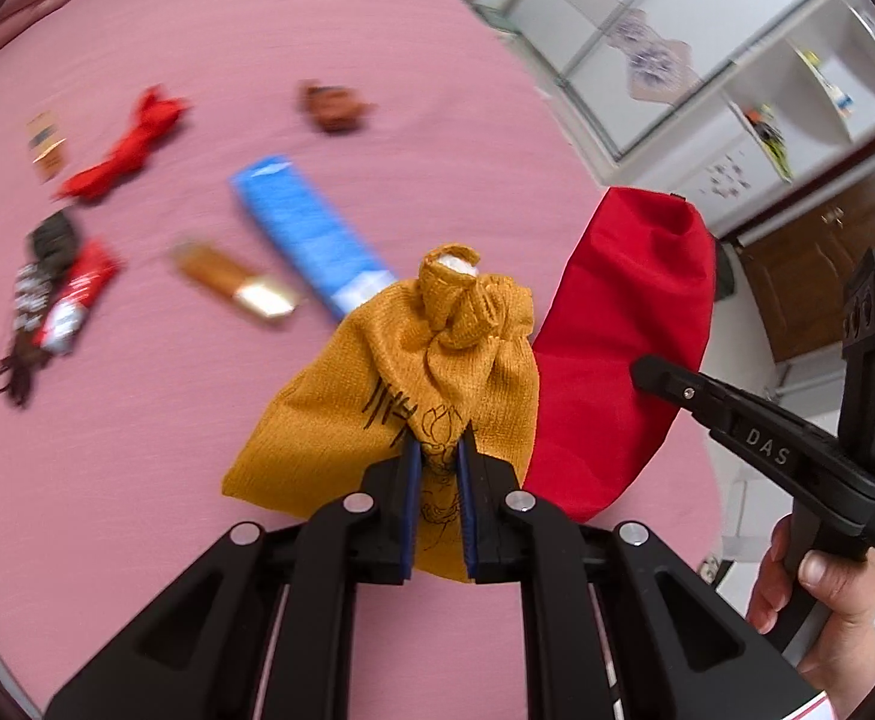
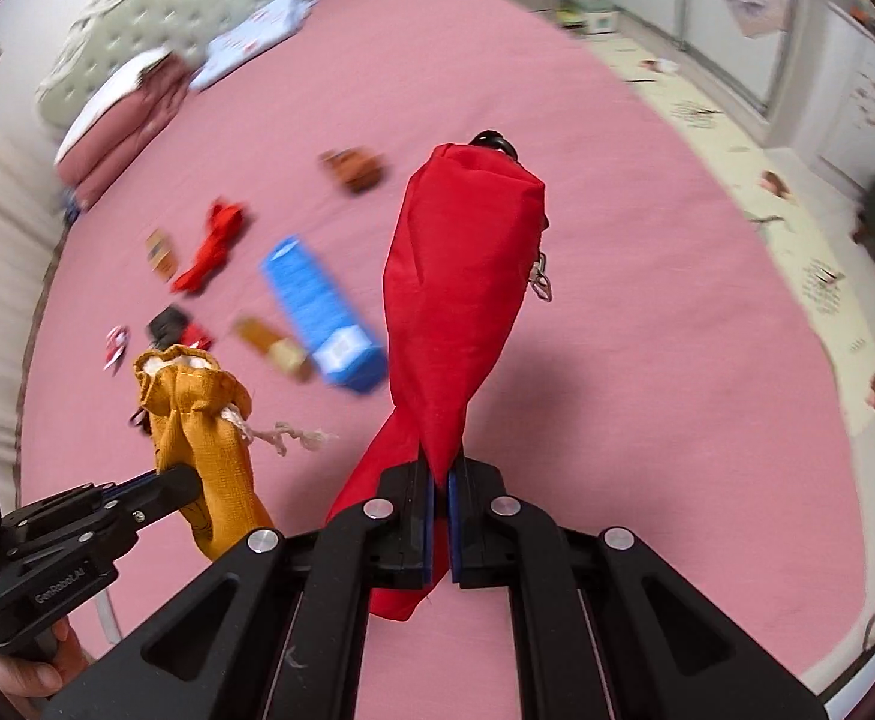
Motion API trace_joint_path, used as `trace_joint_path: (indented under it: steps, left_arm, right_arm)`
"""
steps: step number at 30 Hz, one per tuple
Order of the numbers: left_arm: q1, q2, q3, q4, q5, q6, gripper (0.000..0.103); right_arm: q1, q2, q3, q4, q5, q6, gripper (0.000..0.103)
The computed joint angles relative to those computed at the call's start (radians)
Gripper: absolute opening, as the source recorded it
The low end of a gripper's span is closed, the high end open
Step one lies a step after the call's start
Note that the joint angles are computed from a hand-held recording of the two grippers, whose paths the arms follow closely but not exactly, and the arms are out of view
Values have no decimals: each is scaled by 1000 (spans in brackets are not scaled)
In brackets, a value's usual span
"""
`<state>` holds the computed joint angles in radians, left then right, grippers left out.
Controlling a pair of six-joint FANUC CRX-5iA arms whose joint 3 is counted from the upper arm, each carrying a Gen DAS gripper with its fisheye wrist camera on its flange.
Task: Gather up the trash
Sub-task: 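Carry the pouch and red bag over the yellow bin and release both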
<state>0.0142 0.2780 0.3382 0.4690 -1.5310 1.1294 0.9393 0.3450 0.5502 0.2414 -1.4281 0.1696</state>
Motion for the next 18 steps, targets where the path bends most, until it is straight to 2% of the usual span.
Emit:
trace_joint_path:
  steps: [6, 10, 13, 18]
  left_arm:
    - [-193, 36, 47, 17, 35, 89, 11]
    - [-314, 96, 120, 17, 49, 150, 11]
    - [-394, 166, 199, 24, 49, 200, 11]
    - [-508, 330, 410, 23, 12, 253, 11]
  right_arm:
    - [-41, -235, -295, 33, 22, -60, 4]
    - [-76, -352, -427, 42, 15, -81, 4]
    - [-117, -430, -513, 40, 7, -74, 4]
    - [-196, -536, -636, 32, 1, -65, 4]
